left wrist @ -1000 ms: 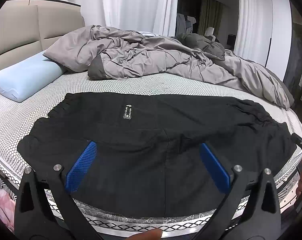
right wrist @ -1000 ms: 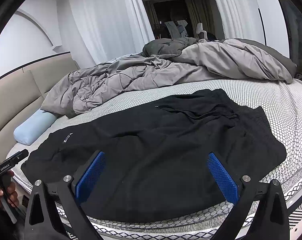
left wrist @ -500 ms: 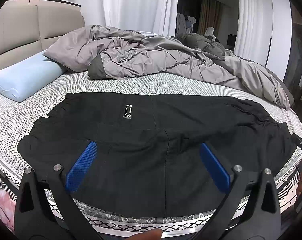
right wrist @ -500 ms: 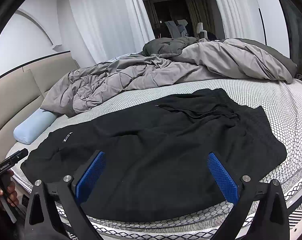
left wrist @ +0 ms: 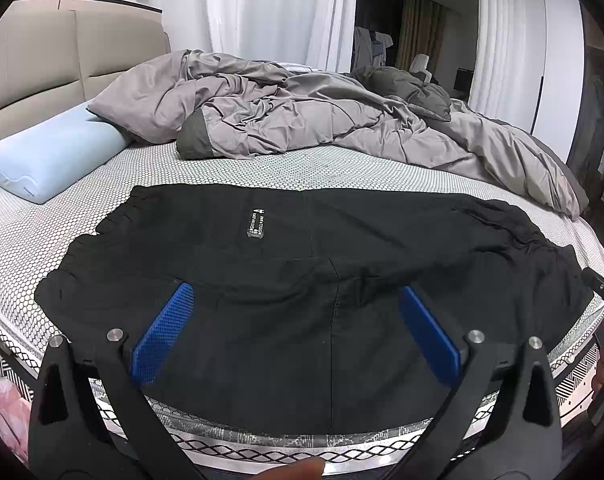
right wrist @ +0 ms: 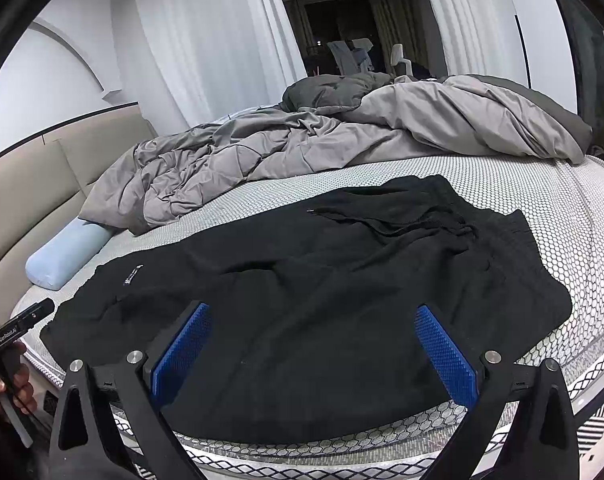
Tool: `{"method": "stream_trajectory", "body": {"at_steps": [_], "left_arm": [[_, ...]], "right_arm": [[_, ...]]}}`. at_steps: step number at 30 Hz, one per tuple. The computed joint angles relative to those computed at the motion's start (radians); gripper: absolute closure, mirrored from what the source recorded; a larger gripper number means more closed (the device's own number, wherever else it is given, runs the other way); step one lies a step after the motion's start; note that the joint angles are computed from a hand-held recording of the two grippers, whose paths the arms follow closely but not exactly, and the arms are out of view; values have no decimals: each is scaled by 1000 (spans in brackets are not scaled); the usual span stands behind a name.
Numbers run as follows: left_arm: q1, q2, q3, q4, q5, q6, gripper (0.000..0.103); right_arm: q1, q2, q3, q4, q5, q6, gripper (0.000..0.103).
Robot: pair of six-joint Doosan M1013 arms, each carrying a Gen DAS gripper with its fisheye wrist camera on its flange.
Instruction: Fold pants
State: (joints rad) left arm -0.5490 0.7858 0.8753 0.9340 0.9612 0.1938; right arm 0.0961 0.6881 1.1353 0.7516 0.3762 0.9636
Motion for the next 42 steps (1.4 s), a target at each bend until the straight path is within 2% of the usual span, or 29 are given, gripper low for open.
{"method": "stream_trajectory", "body": {"at_steps": [24,26,28,30,32,35,37,40,42], "left_arm": [[1,-2,3,-5,-11,-3,1],[10,-23,44,6,-64,-52,1],[17,-40,78,25,-90,-101,1],[27,-63,120,60,-118,-170,1],[40,-92,175,95,-140,-262,1],[68,-156,298,155,-220,-472,1],[84,-194,367,167,-219,-561,1],[102,-236,443,163,-196,-623,1],[116,-260,492,140,-206,-648,1]], "right_arm": [[-3,2,-4,-1,6,2,0],[-2,1,-3,-31,-12,29,0],[-1,-8,7,-56,-57,40,0],[-3,-9,-4,-116,-66,96,0],[-13,-6,-25,-106,-40,98,0],[-33,-2,-52,-74,-9,95,0],[-46,0,-67,-88,-8,119,0],[-56,5,-85,-195,-10,205,0],[-66,4,-82,-200,-14,201,0]]}}
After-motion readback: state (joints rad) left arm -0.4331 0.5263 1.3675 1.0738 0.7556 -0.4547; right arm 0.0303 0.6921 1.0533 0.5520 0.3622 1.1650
